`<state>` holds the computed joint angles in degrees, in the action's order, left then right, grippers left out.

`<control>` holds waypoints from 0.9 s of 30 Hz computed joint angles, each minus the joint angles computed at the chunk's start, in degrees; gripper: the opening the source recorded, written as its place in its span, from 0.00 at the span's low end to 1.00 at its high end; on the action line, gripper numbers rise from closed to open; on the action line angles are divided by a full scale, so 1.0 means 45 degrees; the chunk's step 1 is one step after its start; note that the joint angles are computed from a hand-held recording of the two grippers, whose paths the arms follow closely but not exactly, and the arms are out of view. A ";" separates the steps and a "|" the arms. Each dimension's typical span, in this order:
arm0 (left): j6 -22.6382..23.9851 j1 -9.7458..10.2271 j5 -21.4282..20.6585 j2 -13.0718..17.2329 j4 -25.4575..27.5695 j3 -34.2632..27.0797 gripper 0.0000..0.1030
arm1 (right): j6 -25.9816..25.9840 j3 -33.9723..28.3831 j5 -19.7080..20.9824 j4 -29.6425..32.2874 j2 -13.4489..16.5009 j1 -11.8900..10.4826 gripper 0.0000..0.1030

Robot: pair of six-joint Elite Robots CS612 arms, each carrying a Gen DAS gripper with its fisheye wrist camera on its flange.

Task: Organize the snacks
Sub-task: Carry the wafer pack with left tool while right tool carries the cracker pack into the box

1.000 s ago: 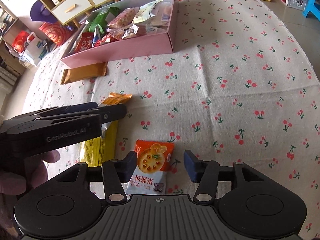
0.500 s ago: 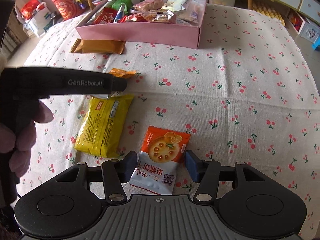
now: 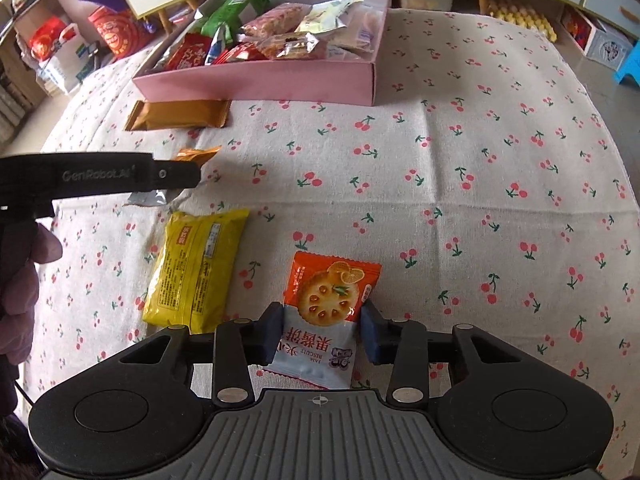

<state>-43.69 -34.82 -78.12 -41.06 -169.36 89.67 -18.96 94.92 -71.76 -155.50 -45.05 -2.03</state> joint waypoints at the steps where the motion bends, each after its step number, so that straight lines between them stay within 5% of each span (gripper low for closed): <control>1: -0.0063 0.0022 0.0012 -0.0013 -0.0057 0.0023 0.36 | 0.0228 -0.0089 0.0170 0.0134 0.0011 -0.0051 0.38; 27: -0.1185 0.0412 0.0954 -0.0163 -0.1591 0.0166 0.36 | 0.4239 -0.1618 0.2133 -0.0863 0.0608 -0.0320 0.38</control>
<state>-49.02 -32.97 -73.83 -41.80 -176.52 90.42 0.11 87.64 -62.16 -159.38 -42.31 -3.47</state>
